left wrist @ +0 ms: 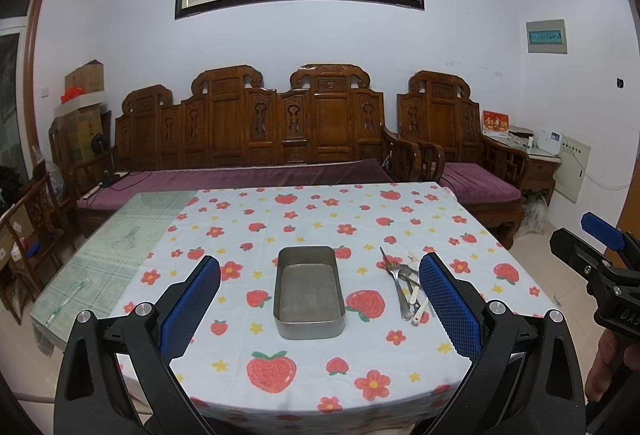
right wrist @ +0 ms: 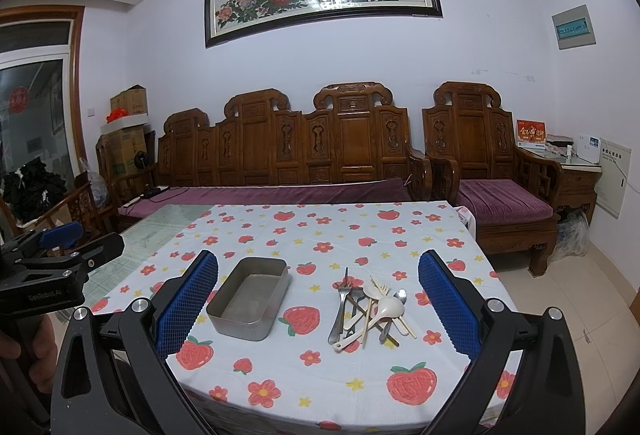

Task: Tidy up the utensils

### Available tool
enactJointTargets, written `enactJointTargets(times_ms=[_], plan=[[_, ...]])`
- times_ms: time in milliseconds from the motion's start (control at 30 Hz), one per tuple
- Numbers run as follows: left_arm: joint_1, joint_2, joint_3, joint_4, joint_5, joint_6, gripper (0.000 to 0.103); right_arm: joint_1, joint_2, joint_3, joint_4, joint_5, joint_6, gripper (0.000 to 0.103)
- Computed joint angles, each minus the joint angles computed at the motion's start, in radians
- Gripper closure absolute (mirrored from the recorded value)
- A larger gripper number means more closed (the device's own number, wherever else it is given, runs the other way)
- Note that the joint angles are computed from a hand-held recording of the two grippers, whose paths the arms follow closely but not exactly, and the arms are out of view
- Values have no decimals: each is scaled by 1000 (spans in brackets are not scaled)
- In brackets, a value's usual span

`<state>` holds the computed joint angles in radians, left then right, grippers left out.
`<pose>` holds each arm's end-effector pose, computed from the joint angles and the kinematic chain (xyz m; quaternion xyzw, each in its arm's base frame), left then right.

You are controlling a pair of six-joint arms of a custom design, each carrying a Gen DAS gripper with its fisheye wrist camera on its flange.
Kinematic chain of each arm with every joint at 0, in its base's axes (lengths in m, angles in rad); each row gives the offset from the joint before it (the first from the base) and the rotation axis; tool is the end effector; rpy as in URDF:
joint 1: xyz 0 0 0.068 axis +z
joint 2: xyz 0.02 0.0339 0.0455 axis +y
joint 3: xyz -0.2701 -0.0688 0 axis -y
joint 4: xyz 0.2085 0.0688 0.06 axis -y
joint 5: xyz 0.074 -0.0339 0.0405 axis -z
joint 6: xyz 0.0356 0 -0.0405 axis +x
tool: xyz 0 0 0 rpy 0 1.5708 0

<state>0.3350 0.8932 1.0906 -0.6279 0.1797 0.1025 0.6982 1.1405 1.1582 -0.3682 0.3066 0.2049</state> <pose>0.1366 0.0408 0.3782 -0.0491 0.8384 0.0429 0.5412 0.1724 0.1307 0.3856 -0.1129 0.8068 0.1345 0.5641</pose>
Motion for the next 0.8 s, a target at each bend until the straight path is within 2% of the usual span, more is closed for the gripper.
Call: enactJointTargets(times_ms=[300, 367, 467, 633, 800], plan=[[2, -1, -1, 0, 2, 1, 7, 0, 0, -2, 2, 1, 0, 3], [-12, -5, 37, -42, -10, -4, 6, -1, 1, -3, 2, -1, 1, 3], [-100, -7, 82, -94, -89, -34, 6, -2, 0, -5, 3, -2, 1, 3], [-139, 15, 73, -84, -121, -45, 6, -7, 11, 0, -5, -4, 7, 3], [-77, 49, 0, -12, -53, -11, 7, -22, 52, -30, 48, -19, 18, 3]])
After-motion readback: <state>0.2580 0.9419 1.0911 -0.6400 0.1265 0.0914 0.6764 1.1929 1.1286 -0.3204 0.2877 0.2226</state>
